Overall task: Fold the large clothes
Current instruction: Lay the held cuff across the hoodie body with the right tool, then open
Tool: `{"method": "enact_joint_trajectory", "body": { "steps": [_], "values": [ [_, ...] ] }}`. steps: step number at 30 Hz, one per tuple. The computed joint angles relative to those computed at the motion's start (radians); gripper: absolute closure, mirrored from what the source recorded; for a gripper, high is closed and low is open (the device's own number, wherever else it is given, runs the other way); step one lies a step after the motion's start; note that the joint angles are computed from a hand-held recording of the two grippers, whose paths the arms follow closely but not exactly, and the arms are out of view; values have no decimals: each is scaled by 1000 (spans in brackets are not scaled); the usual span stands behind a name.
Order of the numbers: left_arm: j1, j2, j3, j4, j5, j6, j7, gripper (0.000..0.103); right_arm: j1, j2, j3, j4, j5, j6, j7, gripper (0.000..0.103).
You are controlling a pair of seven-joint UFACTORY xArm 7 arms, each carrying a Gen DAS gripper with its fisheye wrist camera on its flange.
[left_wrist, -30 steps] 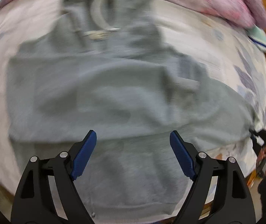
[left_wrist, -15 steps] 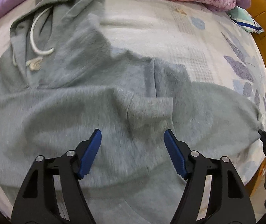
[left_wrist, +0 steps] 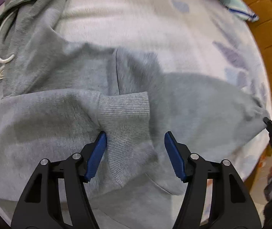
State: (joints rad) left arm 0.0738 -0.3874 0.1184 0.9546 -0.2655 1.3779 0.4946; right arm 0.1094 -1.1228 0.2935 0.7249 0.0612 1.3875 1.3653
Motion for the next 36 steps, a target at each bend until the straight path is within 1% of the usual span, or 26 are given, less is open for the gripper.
{"method": "enact_joint_trajectory", "body": {
  "steps": [1, 2, 3, 5, 7, 10, 12, 13, 14, 15, 16, 17, 20, 22, 24, 26, 28, 29, 30, 32, 34, 36],
  "values": [
    [6, 1, 15, 21, -19, 25, -8, 38, 2, 45, 17, 44, -15, -21, -24, 97],
    [13, 5, 34, 46, -46, 57, -15, 34, 4, 89, 35, 87, -28, -43, -44, 97],
    [23, 11, 46, 70, -66, 78, -29, 26, 4, 138, 54, 135, -42, -60, -62, 97],
    [38, 28, 63, 123, -93, 118, -52, 25, 13, 229, 85, 215, -64, -96, -97, 97],
    [58, 40, 86, 173, -122, 180, -72, 25, 28, 337, 122, 301, -86, -146, -129, 97],
    [100, 111, 140, 295, -232, 281, -125, 23, 69, 527, 186, 442, -122, -218, -172, 97],
    [131, 141, 150, 343, -285, 311, -172, 19, 99, 675, 240, 543, -150, -270, -182, 97],
    [153, 169, 165, 375, -322, 336, -211, 17, 114, 731, 257, 577, -161, -291, -181, 97],
    [176, 190, 174, 393, -345, 355, -245, 16, 131, 817, 292, 630, -183, -316, -180, 97],
    [198, 202, 178, 396, -367, 365, -285, 16, 149, 878, 314, 666, -204, -327, -178, 97],
    [228, 225, 192, 408, -377, 381, -325, 16, 196, 963, 323, 715, -242, -339, -166, 97],
    [252, 252, 199, 438, -372, 399, -328, 16, 200, 1052, 374, 758, -265, -374, -159, 97],
    [328, 297, 211, 480, -343, 402, -309, 16, 291, 1235, 396, 856, -319, -406, -119, 97],
    [375, 324, 214, 502, -318, 418, -288, 16, 353, 1343, 392, 919, -323, -398, -117, 93],
    [405, 344, 204, 508, -296, 424, -278, 16, 387, 1380, 374, 929, -299, -392, -99, 90],
    [428, 356, 193, 489, -279, 423, -279, 16, 385, 1368, 361, 878, -225, -447, -93, 87],
    [444, 359, 186, 462, -283, 428, -288, 16, 389, 1346, 348, 842, -171, -467, -114, 83],
    [448, 356, 181, 449, -295, 433, -291, 16, 390, 1326, 339, 820, -148, -475, -124, 77],
    [447, 348, 173, 432, -302, 431, -293, 16, 393, 1303, 328, 800, -131, -474, -128, 64],
    [451, 348, 171, 410, -320, 434, -300, 16, 399, 1260, 307, 753, -84, -494, -139, 46],
    [454, 345, 169, 384, -338, 437, -328, 16, 413, 1232, 285, 727, -54, -495, -155, 46],
    [449, 333, 162, 365, -306, 418, -315, 16, 433, 1188, 262, 694, -42, -488, -153, 46]
  ]
}}
